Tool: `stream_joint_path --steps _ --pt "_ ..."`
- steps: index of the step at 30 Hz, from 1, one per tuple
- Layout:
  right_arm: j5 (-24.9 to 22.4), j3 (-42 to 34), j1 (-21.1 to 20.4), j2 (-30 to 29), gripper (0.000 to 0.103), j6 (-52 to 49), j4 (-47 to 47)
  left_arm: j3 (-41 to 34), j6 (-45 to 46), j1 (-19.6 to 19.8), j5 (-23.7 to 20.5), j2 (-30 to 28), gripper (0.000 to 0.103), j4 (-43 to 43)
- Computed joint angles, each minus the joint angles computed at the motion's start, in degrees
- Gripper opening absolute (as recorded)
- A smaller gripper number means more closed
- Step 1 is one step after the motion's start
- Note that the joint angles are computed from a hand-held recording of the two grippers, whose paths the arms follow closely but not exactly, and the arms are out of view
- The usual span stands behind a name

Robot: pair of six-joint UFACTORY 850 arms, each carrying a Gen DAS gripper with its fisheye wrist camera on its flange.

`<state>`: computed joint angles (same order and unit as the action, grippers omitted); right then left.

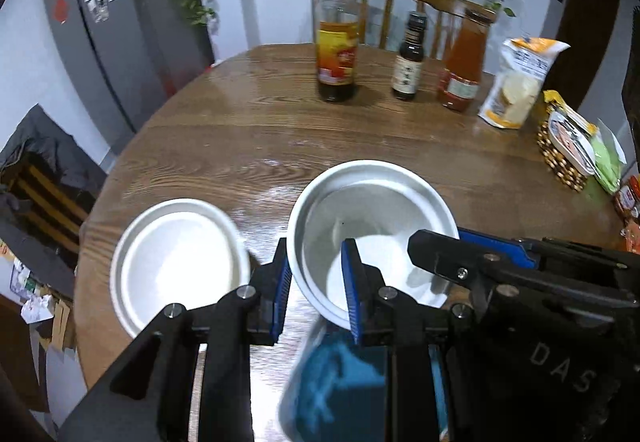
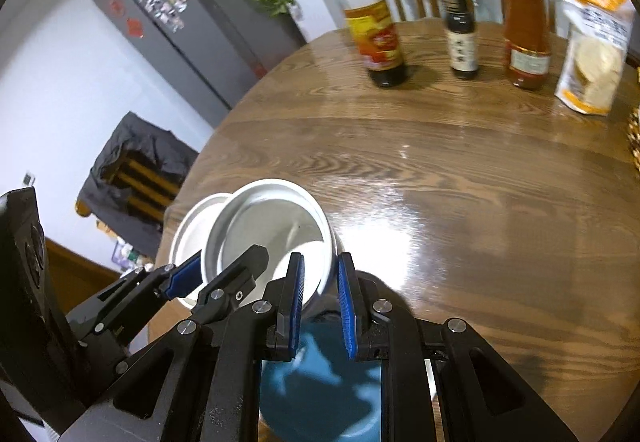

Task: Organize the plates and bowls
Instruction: 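Lift the small white bowl and carry it over the nested bowls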

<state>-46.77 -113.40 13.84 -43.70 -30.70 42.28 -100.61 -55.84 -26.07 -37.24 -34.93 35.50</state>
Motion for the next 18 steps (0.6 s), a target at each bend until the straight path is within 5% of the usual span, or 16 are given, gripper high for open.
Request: stream_joint_path --steps 18 --pt "-2.4 -7.8 5.4 -3.9 0.02 2.6 -3.2 8.9 -5.6 4.6 2.0 6.5 0.023 4.1"
